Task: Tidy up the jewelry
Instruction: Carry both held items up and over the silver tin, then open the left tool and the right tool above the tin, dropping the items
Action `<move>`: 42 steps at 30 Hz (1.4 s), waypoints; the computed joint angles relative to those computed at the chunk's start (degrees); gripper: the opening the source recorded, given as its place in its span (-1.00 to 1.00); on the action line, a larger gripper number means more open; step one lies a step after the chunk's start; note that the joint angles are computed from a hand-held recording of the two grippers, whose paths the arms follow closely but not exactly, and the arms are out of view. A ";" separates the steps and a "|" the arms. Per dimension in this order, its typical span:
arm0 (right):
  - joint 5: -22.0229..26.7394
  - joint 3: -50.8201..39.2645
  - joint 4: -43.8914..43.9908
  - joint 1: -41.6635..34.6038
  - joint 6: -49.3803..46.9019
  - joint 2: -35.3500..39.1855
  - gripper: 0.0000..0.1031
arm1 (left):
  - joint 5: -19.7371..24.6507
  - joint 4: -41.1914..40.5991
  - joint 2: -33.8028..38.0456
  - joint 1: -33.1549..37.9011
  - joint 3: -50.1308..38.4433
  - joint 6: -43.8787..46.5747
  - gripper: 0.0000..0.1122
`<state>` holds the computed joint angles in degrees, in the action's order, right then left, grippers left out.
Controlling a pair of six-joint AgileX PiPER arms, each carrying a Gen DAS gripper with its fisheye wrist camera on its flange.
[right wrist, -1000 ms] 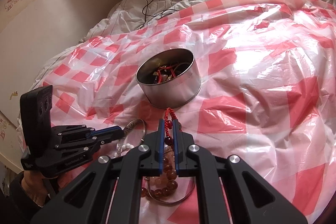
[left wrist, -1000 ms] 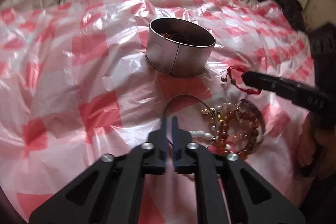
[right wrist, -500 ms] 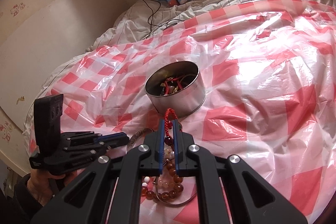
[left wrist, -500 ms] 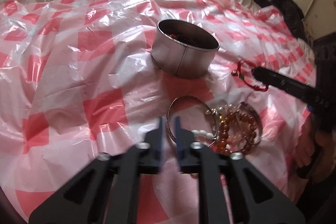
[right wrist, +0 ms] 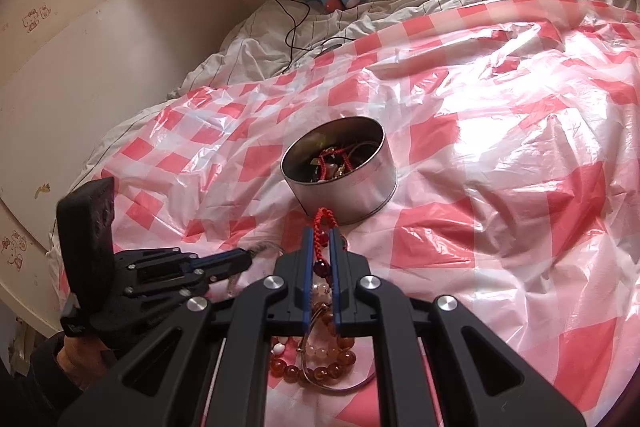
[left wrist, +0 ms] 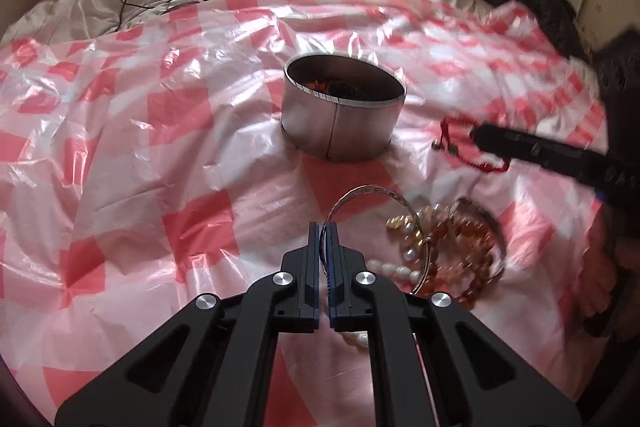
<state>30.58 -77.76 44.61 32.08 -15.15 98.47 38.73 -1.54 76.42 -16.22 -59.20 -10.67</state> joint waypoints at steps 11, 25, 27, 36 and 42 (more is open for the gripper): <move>-1.62 2.68 13.80 -2.82 -11.81 -2.56 -0.83 | 0.90 -7.86 -0.78 4.00 -3.18 5.67 -0.95; 1.84 -6.90 16.83 -5.96 -13.43 2.86 -0.83 | 2.34 -4.96 11.25 3.47 -19.72 3.72 -0.95; 2.12 -10.70 14.55 -5.77 -11.51 5.41 -0.83 | 2.47 -4.98 13.33 3.91 -22.31 3.64 -0.95; 6.42 -27.20 7.94 -5.10 -2.77 18.88 -0.83 | 2.21 -4.07 19.38 4.61 -26.68 2.81 -0.95; 6.62 -28.34 5.09 -4.53 -0.05 20.60 -0.83 | 2.33 -1.74 21.20 3.07 -27.31 1.48 -0.94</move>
<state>37.20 -106.11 49.70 27.55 -15.20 119.08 41.06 -3.28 97.61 -13.15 -86.52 -9.19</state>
